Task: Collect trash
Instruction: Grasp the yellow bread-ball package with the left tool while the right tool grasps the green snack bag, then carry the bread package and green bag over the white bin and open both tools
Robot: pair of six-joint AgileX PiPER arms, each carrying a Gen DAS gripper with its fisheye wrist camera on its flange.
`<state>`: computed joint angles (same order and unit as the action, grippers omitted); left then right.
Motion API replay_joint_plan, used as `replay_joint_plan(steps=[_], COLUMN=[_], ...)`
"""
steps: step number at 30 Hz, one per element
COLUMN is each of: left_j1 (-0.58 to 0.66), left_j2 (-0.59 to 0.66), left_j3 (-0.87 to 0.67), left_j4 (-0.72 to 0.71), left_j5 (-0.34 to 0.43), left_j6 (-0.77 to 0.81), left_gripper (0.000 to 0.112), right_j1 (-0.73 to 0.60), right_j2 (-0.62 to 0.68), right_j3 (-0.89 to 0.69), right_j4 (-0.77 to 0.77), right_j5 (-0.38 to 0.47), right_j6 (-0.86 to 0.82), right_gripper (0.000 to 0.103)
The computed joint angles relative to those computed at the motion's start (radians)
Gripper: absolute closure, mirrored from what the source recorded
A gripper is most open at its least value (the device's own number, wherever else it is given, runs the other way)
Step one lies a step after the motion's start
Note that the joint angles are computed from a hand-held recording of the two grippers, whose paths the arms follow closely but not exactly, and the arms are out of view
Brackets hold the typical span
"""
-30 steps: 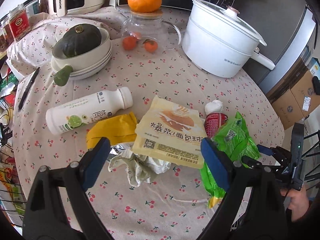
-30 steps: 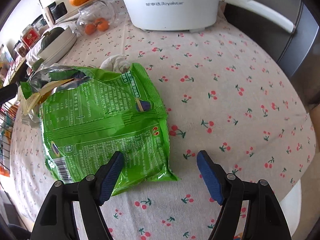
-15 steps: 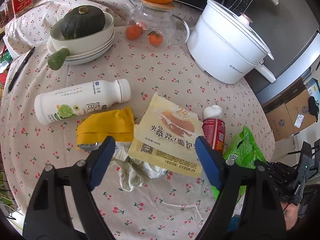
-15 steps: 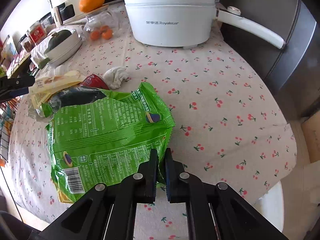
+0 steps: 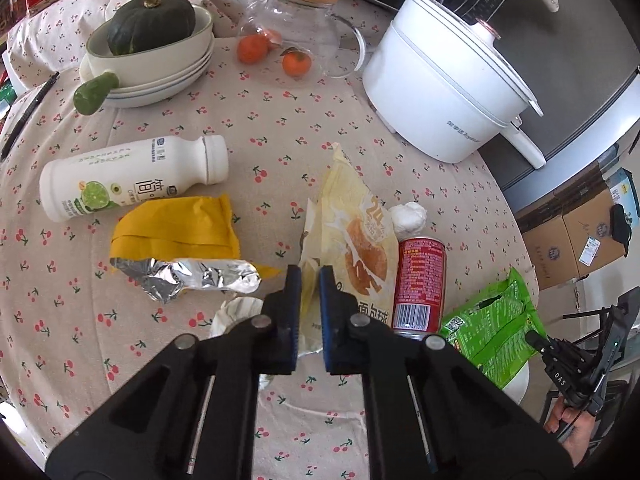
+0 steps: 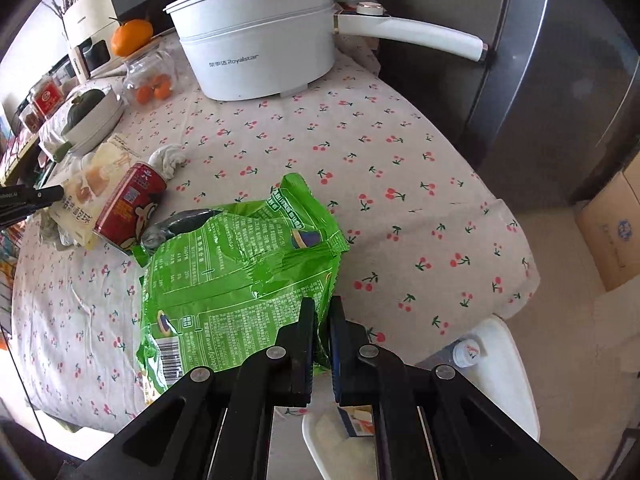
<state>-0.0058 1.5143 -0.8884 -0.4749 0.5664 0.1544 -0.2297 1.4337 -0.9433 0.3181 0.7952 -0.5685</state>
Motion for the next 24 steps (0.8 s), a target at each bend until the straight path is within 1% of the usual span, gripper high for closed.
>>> replay_joint_plan(steps=[4, 9, 12, 15, 19, 21, 24], left_j1=[-0.063, -0.159, -0.204, -0.287, -0.436, -0.511, -0.626], left_j2=[-0.091, -0.213, -0.290, -0.362, -0.417, -0.421, -0.387], left_j3=[0.046, 0.092, 0.132, 0.178, 0.232, 0.250, 0.246], left_j4=[0.054, 0.181, 0.199, 0.278, 0.422, 0.489, 0.584], left_j5=[-0.053, -0.112, -0.142, -0.178, -0.227, -0.250, -0.268], left_j6=[-0.042, -0.171, -0.210, -0.313, -0.516, -0.610, -0.734], left_gripper=[0.105, 0.105, 0.106, 0.106, 0.106, 0.106, 0.106], right_j1=[-0.082, -0.164, -0.223, -0.289, -0.414, -0.489, -0.599], right_j2=[-0.035, -0.095, -0.136, -0.181, -0.219, -0.227, -0.222], right_j3=[-0.021, -0.050, -0.068, -0.076, -0.083, -0.085, -0.082], right_j4=[0.078, 0.168, 0.216, 0.248, 0.278, 0.287, 0.295], right_j5=[0.057, 0.131, 0.180, 0.218, 0.263, 0.284, 0.302], right_j6=[-0.074, -0.154, -0.205, -0.258, -0.339, -0.384, -0.449], right_gripper=[0.096, 0.096, 0.096, 0.096, 0.096, 0.096, 0.096])
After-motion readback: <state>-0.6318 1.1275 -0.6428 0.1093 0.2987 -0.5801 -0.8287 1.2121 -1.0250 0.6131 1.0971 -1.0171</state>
